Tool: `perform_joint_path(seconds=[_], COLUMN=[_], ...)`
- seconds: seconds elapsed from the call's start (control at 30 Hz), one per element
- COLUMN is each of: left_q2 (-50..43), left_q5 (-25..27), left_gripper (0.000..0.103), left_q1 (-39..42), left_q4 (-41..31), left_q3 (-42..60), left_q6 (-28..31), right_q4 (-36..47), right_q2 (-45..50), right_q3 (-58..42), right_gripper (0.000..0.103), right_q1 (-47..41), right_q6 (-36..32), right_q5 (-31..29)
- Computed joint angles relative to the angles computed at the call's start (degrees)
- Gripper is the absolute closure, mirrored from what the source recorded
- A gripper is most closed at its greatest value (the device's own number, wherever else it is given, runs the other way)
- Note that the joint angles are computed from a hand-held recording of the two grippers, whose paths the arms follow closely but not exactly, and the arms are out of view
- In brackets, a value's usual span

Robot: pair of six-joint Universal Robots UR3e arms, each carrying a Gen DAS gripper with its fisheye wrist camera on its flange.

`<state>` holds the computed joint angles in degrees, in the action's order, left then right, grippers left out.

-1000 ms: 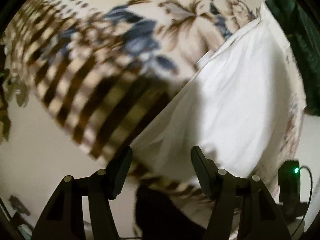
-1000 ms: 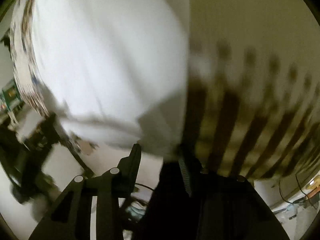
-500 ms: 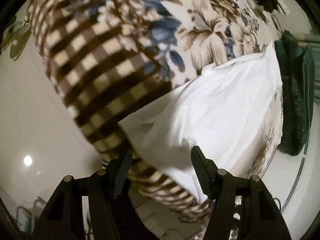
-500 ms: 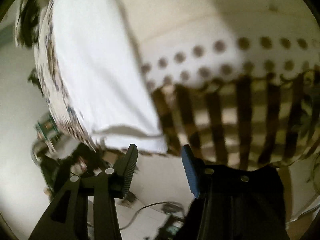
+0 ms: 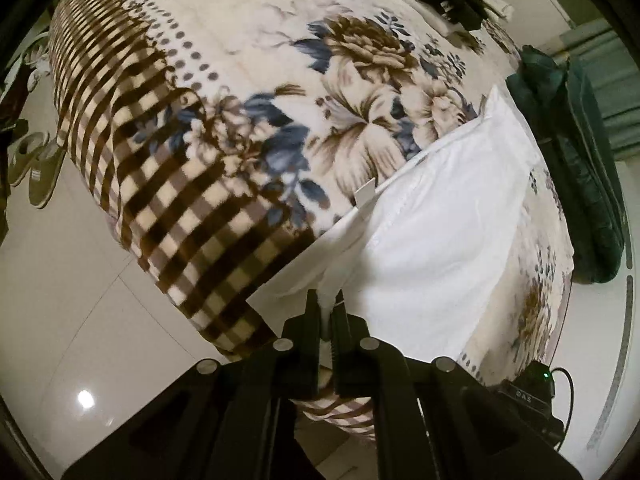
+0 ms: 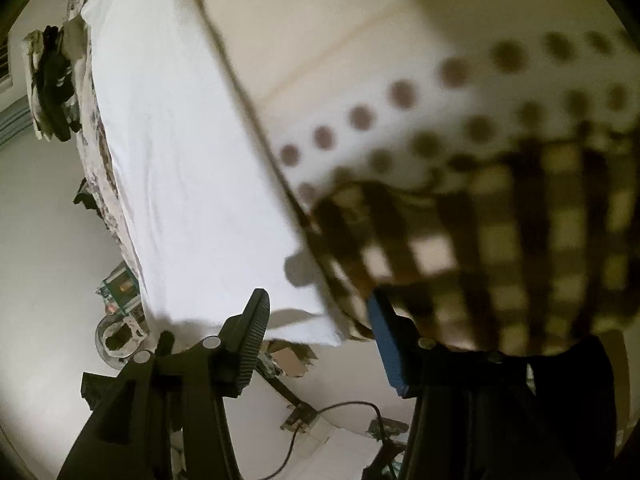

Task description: Fold small clothes

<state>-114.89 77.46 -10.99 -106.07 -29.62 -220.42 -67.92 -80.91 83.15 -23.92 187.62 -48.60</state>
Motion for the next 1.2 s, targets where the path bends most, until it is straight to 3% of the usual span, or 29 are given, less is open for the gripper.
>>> perform_joint_path(seconds=[0.03, 0.07, 0.13, 0.3, 0.43, 0.53, 0.6, 0.63, 0.67, 0.77, 0.8, 0.83, 0.87, 0.93, 1.1, 1.2], left_q2=[0.35, 1.17, 0.22, 3.92, 6.61, 7.09, 8.45, 9.58, 10.37, 11.04, 10.37, 9.28, 8.29, 5.95, 2.00, 0.80], left_q5=[-0.35, -0.37, -0.12, -0.77, -1.89, -1.47, -1.58, -1.55, -1.65, -2.28, -1.87, -1.68, -1.76, -1.41, -1.17, -0.95], left_gripper=[0.101, 0.101, 0.101, 0.100, 0.096, 0.097, 0.097, 0.095, 0.088, 0.062, 0.060, 0.060, 0.060, 0.060, 0.060, 0.060], left_q1=[0.58, 0.87, 0.49, 1.47, 2.69, 4.02, 5.50, 6.26, 6.76, 7.64, 7.39, 7.11, 6.95, 6.25, 4.88, 4.51], left_q4=[0.19, 0.94, 0.67, 3.17, 4.34, 1.46, 0.26, 0.30, 0.65, 2.40, 2.59, 2.58, 2.42, 1.66, -0.69, -3.56], left_q3=[-0.82, -2.60, -1.60, -10.57, -16.80, -17.26, -18.57, -19.80, -20.69, -21.39, -20.38, -18.93, -17.70, -14.54, -8.33, -5.05], left_q6=[0.66, 1.02, 0.92, 2.53, 4.31, 5.06, 5.58, 5.73, 5.92, 7.38, 7.40, 7.40, 7.56, 7.86, 8.69, 9.17], right_q4=[-1.16, -2.90, -2.07, 3.37, 12.32, 14.35, 15.60, 15.39, 14.45, 12.01, 10.02, 6.84, 4.58, 4.42, 7.29, 10.90], right_q2=[0.55, 1.04, 1.32, -0.52, 4.46, 4.76, 3.11, 2.13, 1.66, 1.17, 1.35, 1.46, 1.58, 2.84, -3.26, -0.56], right_q3=[0.52, 0.88, 0.08, -0.68, -10.07, -12.64, -14.34, -15.07, -15.43, -14.92, -13.53, -11.12, -8.64, -8.13, -0.56, -4.52], right_gripper=[0.052, 0.072, 0.091, 0.092, 0.091, 0.089, 0.068, 0.051, 0.046, 0.046, 0.046, 0.053, 0.078, 0.096, 0.099, 0.099], right_q1=[1.07, 3.50, 6.66, 8.06, 11.52, 11.81, 9.19, 7.84, 7.26, 3.80, 3.42, 3.62, 3.85, 6.27, 5.23, 4.79], right_q6=[0.47, 1.79, 0.91, -2.48, -8.21, -8.10, -9.59, -9.62, -8.82, -8.64, -8.02, -6.43, -6.28, -6.67, -11.33, -12.61], right_q5=[0.79, 0.43, -1.79, -3.70, -11.47, -10.57, -8.83, -7.86, -6.89, -3.55, -3.11, -2.27, -1.37, -2.84, -2.83, -3.70])
